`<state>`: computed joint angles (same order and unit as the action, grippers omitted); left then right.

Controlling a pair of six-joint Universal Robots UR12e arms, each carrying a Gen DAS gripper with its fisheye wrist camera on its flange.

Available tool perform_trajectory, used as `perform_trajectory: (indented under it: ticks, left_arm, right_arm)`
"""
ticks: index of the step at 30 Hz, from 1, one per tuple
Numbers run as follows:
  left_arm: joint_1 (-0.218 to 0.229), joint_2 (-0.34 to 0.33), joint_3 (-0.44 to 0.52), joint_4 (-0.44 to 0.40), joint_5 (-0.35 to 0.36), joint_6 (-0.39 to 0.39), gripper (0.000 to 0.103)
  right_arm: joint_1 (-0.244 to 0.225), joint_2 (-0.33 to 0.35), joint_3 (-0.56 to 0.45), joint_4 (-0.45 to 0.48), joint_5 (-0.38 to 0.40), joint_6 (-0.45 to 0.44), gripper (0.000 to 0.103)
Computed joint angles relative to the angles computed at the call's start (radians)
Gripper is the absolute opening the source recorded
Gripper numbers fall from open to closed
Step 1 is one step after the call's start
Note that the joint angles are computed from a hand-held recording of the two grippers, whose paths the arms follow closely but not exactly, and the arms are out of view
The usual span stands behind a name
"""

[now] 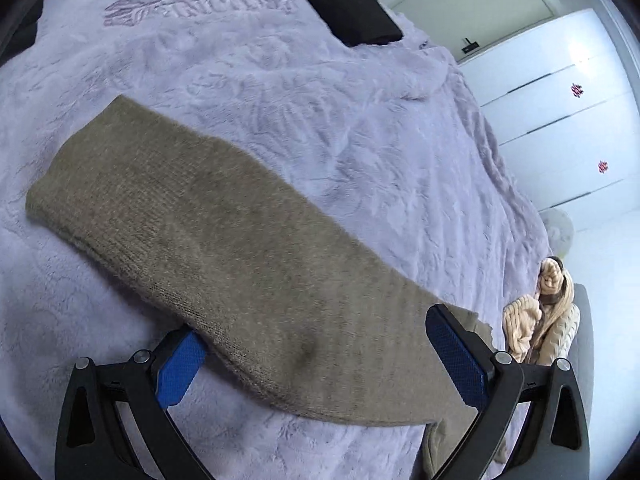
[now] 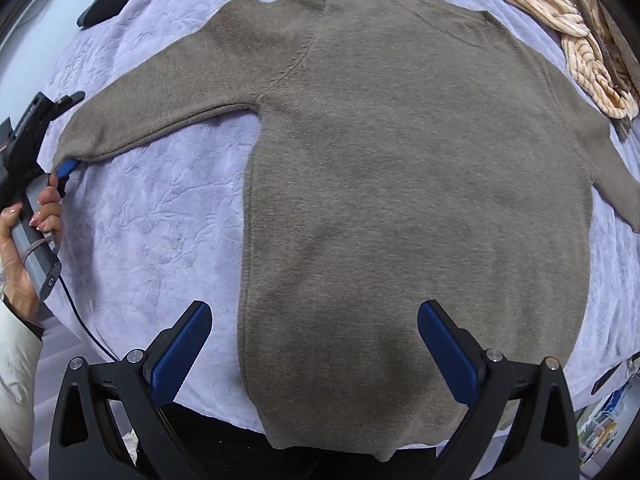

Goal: Fold small clothes
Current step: 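Grasp the sweater's side edge with the left tool and fold it toward the center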

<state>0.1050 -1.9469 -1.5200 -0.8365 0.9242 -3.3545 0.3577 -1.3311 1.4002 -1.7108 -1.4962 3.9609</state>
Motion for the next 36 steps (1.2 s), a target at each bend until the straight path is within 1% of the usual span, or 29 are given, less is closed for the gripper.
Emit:
perform_trajectory:
  ticks: [2, 4, 5, 6, 8, 9, 10, 11, 12, 13, 16, 17, 19, 21, 22, 23, 25, 27, 29, 33, 36]
  left_arm:
    - [-0.010, -0.003, 0.013, -0.009, 0.030, 0.032, 0.103]
    - [-0.019, -0.015, 0.034, -0.037, 0.077, 0.022, 0.102]
    - [-0.021, -0.018, 0.039, -0.046, 0.097, 0.004, 0.091]
    - [-0.022, -0.020, 0.041, -0.054, 0.116, -0.012, 0.085]
    - [-0.024, -0.022, 0.047, -0.074, 0.160, -0.041, 0.062]
    - [-0.031, -0.023, 0.046, -0.071, 0.186, -0.055, 0.055]
    - [-0.032, -0.022, 0.045, -0.069, 0.201, -0.057, 0.041]
    - [-0.032, -0.020, 0.042, -0.061, 0.203, -0.051, 0.025]
    - [-0.028, -0.016, 0.035, -0.050, 0.186, -0.038, 0.017]
    - [-0.025, -0.013, 0.028, -0.036, 0.166, -0.029, 0.011]
    - [-0.039, 0.008, 0.023, 0.000, 0.168, -0.002, 0.011]
    - [-0.046, 0.016, 0.022, 0.017, 0.161, 0.009, 0.011]
    - [-0.066, 0.031, 0.026, 0.044, 0.137, 0.034, 0.011]
    - [-0.092, 0.043, 0.035, 0.062, 0.109, 0.055, 0.011]
    - [-0.109, 0.048, 0.041, 0.066, 0.090, 0.069, 0.011]
    - [-0.126, 0.051, 0.050, 0.065, 0.074, 0.081, 0.011]
    - [-0.169, 0.053, 0.067, 0.057, 0.044, 0.115, 0.011]
    - [-0.217, 0.051, 0.086, 0.030, 0.011, 0.164, 0.011]
    - [-0.267, 0.045, 0.102, 0.010, 0.004, 0.203, 0.011]
    - [-0.369, 0.016, 0.132, -0.067, 0.014, 0.266, 0.011]
    - [-0.437, -0.002, 0.129, -0.103, 0.081, 0.302, 0.011]
  right_arm:
    - [0.003, 0.003, -0.006, -0.003, -0.003, -0.005, 0.103]
    - [0.004, 0.005, -0.009, -0.008, -0.003, -0.006, 0.103]
    - [0.003, 0.006, -0.008, -0.011, -0.001, -0.007, 0.103]
    - [0.001, 0.005, -0.007, -0.012, 0.001, -0.009, 0.103]
    - [-0.001, 0.001, -0.001, -0.015, 0.004, -0.014, 0.103]
    - [-0.003, -0.002, 0.004, -0.018, 0.005, -0.016, 0.103]
    - [-0.004, -0.007, 0.012, -0.024, 0.008, -0.019, 0.103]
    - [-0.007, -0.012, 0.018, -0.026, 0.010, -0.023, 0.103]
    - [-0.010, -0.018, 0.026, -0.031, 0.014, -0.026, 0.103]
    - [-0.015, -0.024, 0.035, -0.037, 0.022, -0.029, 0.103]
    - [-0.028, -0.048, 0.070, -0.068, 0.040, -0.047, 0.103]
    - [-0.034, -0.059, 0.091, -0.102, 0.055, -0.049, 0.103]
    - [-0.047, -0.080, 0.119, -0.122, 0.059, -0.056, 0.103]
    - [-0.060, -0.101, 0.150, -0.146, 0.069, -0.059, 0.103]
    - [-0.072, -0.120, 0.183, -0.191, 0.090, -0.076, 0.103]
    - [-0.082, -0.135, 0.201, -0.199, 0.092, -0.076, 0.103]
    - [-0.100, -0.162, 0.236, -0.214, 0.094, -0.067, 0.103]
    - [-0.121, -0.194, 0.277, -0.233, 0.096, -0.050, 0.103]
    - [-0.145, -0.233, 0.322, -0.245, 0.096, -0.031, 0.103]
    - [-0.188, -0.302, 0.399, -0.250, 0.075, 0.000, 0.103]
    - [-0.219, -0.349, 0.452, -0.246, 0.073, 0.029, 0.103]
